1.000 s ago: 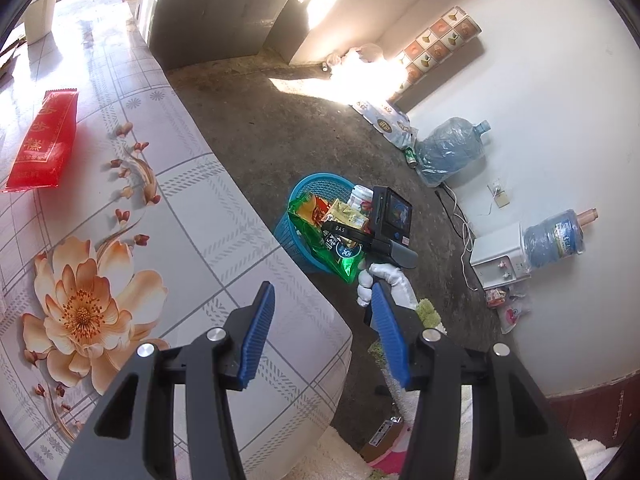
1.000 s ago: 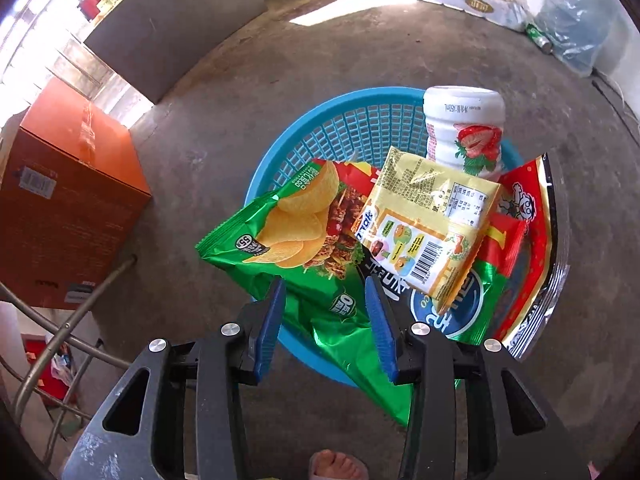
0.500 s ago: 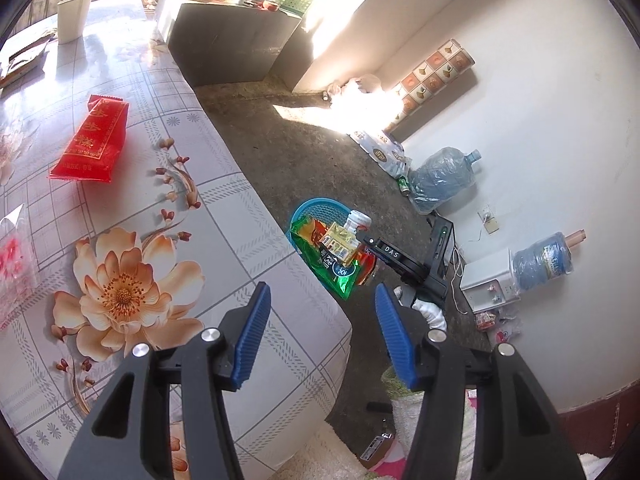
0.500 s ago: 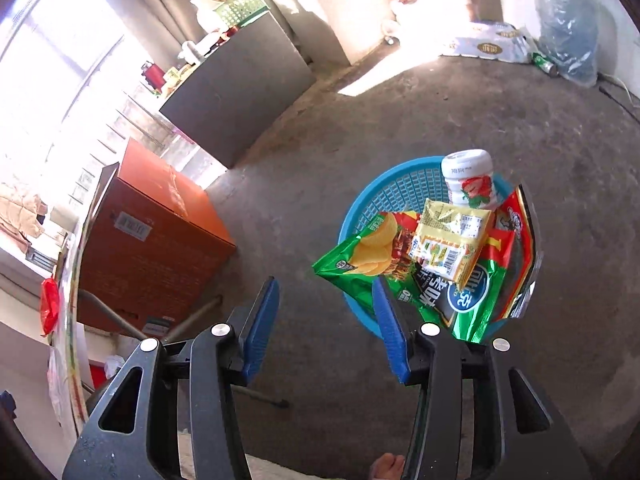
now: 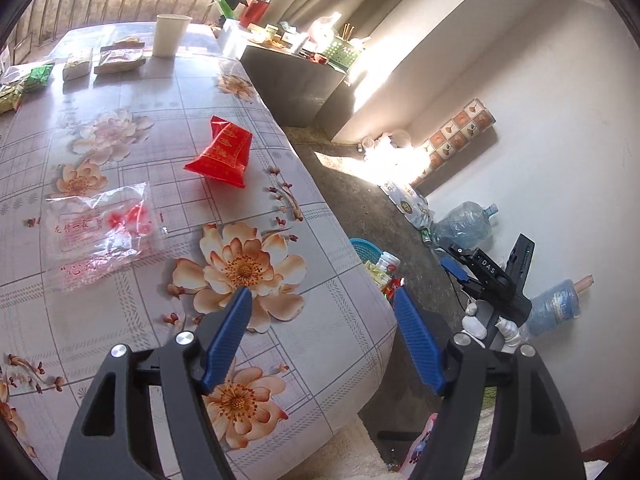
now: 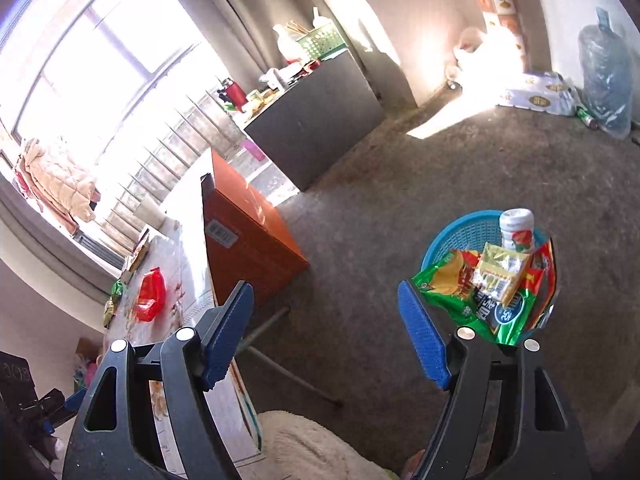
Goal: Collect trash
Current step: 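Move both tools back over the table toward the red pastry pack, then grasp the red pastry pack with the right tool while the left grasps the clear plastic bag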
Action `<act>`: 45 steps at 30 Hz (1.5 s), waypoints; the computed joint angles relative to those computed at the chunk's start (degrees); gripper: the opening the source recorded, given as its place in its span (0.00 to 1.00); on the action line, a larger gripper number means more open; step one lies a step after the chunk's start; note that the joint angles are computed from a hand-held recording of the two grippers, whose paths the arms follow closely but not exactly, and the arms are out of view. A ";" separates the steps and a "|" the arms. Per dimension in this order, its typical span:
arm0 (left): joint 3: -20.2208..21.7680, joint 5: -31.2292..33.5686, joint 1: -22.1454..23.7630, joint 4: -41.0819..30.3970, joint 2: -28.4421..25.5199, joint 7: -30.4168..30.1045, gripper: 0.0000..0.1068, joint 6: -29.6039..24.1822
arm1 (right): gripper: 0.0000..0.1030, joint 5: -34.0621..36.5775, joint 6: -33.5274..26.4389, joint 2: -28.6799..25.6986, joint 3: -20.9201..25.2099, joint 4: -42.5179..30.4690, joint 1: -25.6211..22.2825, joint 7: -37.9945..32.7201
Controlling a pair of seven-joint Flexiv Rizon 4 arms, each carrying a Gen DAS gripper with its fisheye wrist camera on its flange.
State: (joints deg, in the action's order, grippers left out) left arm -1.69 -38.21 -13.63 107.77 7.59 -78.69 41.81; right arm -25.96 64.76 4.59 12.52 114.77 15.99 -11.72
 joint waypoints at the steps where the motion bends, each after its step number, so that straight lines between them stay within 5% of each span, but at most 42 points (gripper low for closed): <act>1: 0.41 0.51 0.22 0.95 0.92 -0.41 0.69 0.65 | 0.70 0.80 -0.38 -0.04 0.09 -0.70 0.35 -0.57; 16: 5.14 6.38 5.32 11.09 7.48 -3.71 0.71 8.31 | 0.76 12.75 -11.39 -10.33 1.11 -21.26 8.88 -17.51; 23: 5.62 6.35 7.74 10.49 3.05 -2.46 0.71 12.45 | 0.77 13.83 -18.98 -21.63 0.30 -36.54 14.11 -23.61; 28: 5.11 6.80 10.07 6.17 -2.46 -0.55 0.71 9.57 | 0.78 12.98 -25.02 -31.20 -1.92 -49.47 17.84 -25.00; 35: 4.10 4.72 11.56 4.25 -6.02 0.84 0.59 7.48 | 0.79 14.21 -36.58 -43.26 -4.95 -67.98 20.77 -24.86; 40: 3.39 11.56 11.32 4.54 -5.75 0.08 0.51 10.78 | 0.79 13.91 -46.03 -50.80 -7.01 -80.52 22.76 -26.55; 45: 3.23 14.10 10.75 5.50 -5.39 0.81 0.28 12.78 | 0.77 13.25 -51.54 -54.46 -9.17 -86.58 24.66 -29.25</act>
State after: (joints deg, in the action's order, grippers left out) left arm 1.53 -24.11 -2.88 113.27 2.20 -77.89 54.59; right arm -12.71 13.23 -49.87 3.34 28.20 40.65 -40.97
